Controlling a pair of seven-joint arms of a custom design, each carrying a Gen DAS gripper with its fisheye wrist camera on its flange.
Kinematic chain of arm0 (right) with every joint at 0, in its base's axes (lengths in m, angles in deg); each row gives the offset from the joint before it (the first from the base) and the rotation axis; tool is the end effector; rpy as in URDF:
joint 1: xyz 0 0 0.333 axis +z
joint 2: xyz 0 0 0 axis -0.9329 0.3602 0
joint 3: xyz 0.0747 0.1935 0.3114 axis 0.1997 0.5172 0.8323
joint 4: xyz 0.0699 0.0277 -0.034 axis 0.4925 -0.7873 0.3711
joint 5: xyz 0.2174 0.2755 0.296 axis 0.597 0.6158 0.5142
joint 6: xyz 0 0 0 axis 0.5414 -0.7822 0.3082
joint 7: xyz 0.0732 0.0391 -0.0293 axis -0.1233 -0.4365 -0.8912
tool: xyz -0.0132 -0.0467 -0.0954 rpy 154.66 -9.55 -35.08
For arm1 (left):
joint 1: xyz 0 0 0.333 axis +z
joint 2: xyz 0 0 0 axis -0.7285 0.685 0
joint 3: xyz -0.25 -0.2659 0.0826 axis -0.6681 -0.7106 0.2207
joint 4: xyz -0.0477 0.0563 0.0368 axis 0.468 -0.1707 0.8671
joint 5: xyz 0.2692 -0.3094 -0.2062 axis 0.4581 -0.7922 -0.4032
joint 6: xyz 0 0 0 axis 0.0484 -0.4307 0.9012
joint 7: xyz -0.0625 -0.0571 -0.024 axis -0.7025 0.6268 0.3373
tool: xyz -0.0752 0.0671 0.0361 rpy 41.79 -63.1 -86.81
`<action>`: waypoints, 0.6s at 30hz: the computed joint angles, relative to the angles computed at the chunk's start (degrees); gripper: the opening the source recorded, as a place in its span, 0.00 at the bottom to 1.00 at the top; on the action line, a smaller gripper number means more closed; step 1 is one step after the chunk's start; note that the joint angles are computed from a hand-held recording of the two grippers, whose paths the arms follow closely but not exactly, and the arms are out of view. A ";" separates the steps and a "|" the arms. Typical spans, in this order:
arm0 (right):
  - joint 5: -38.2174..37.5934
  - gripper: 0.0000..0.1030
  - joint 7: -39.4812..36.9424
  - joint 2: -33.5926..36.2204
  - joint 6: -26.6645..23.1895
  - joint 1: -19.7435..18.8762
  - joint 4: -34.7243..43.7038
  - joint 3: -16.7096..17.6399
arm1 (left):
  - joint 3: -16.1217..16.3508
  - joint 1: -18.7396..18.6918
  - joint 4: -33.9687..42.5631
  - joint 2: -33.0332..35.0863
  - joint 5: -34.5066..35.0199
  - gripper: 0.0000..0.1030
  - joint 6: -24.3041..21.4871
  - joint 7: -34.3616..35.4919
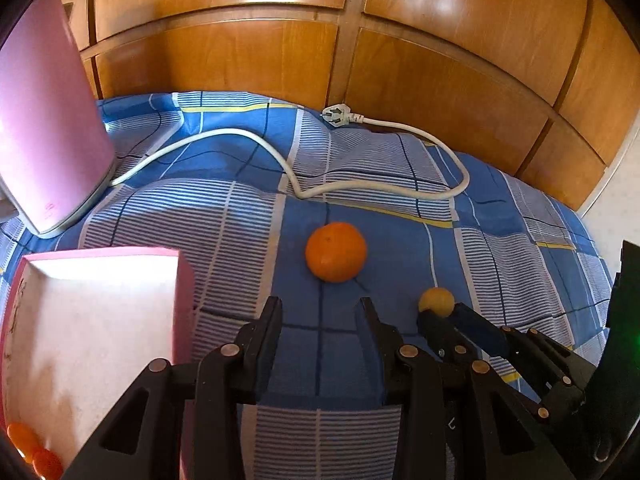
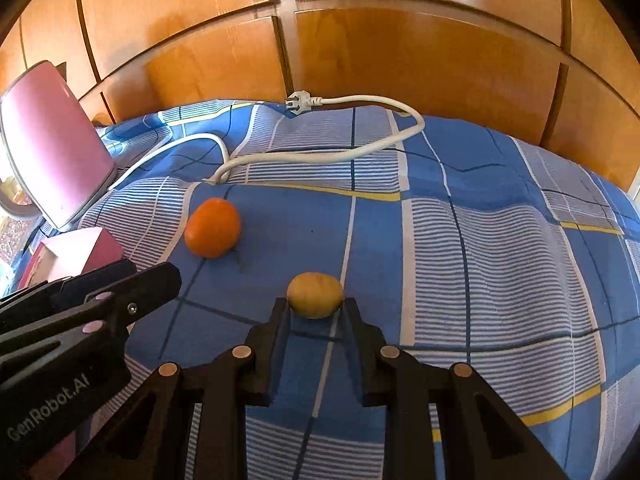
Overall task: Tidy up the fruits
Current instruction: 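Close the right tool on the small yellow fruit, then close the left tool on the orange while the right tool holds the yellow fruit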
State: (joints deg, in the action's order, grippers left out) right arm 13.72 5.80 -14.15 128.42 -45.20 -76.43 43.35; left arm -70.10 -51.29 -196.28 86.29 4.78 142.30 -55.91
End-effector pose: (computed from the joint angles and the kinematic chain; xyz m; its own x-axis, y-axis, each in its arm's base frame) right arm 0.6887 0.2995 0.4297 0.4400 -0.8931 -0.0935 -0.7144 -0.2850 -0.6391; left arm 0.6673 -0.1622 0.4555 0.2626 -0.9529 0.1518 -0.7340 -0.2994 -0.6096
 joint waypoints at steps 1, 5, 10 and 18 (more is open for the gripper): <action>0.06 0.26 0.05 0.09 -0.08 -0.03 0.14 -0.01 | 0.05 -0.03 0.25 0.22 0.14 0.37 0.09 -0.13; -0.72 0.25 0.56 0.65 -0.04 0.31 0.89 -0.61 | 0.02 -0.08 1.53 1.30 0.13 0.37 -0.04 0.10; -1.54 0.26 -0.08 1.94 -1.01 0.14 2.88 -0.81 | 0.02 -0.24 2.95 2.71 -0.05 0.38 -0.09 0.92; -2.52 0.25 -1.03 3.97 -1.68 0.15 5.36 -1.47 | 0.39 -0.41 5.17 4.78 -0.08 0.45 -0.33 0.54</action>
State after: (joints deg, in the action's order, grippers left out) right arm 11.20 4.77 -10.17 126.74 -45.05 -71.07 41.88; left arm -69.71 -51.69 -191.11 91.06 4.70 141.97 -55.37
